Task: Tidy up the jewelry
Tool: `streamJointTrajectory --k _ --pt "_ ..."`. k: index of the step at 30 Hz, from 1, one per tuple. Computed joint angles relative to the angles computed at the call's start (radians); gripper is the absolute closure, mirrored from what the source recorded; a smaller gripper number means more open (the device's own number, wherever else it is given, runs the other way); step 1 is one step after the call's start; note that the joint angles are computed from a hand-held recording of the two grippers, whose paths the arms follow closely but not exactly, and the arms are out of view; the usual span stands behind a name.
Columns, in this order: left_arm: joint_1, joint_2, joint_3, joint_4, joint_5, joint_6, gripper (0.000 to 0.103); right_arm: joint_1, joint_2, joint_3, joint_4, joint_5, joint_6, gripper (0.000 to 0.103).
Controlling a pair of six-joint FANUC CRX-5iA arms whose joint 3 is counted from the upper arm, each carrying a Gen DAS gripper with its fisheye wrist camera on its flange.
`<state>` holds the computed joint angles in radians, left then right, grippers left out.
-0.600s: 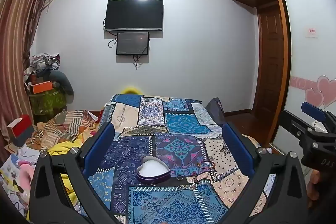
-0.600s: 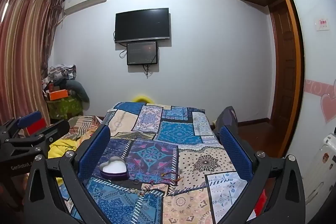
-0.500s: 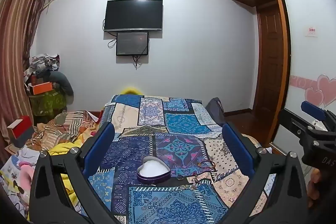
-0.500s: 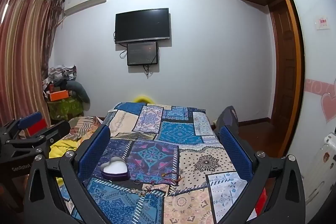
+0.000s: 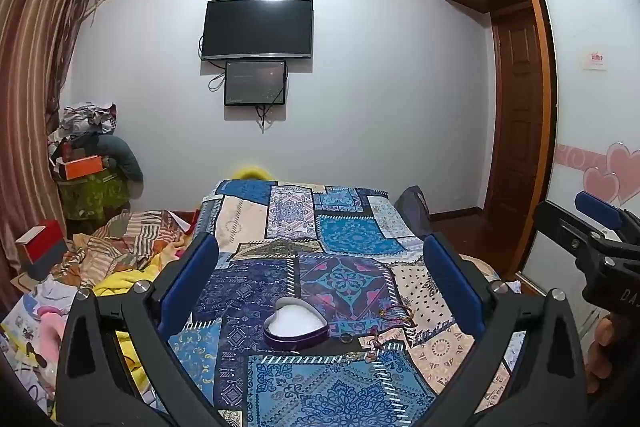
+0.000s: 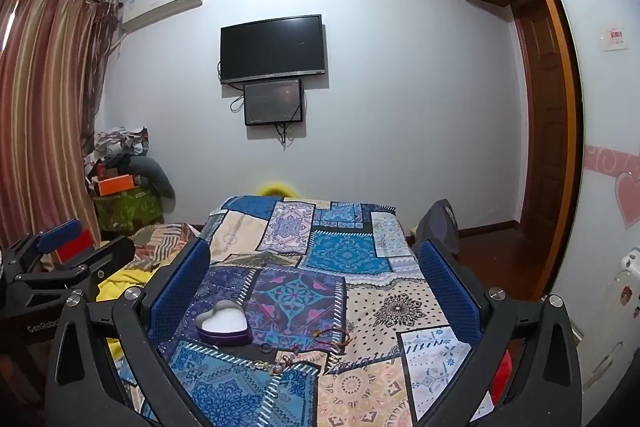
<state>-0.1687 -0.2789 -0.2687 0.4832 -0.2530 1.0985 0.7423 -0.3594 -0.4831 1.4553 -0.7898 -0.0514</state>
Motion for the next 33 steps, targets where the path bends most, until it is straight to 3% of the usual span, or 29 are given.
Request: streamJointTrajectory --k 33 --pt "0.009 0.009 0.030 -0.046 -0.038 0.052 0.000 0.014 0.015 0.013 -0.020 -0.007 0.014 0.000"
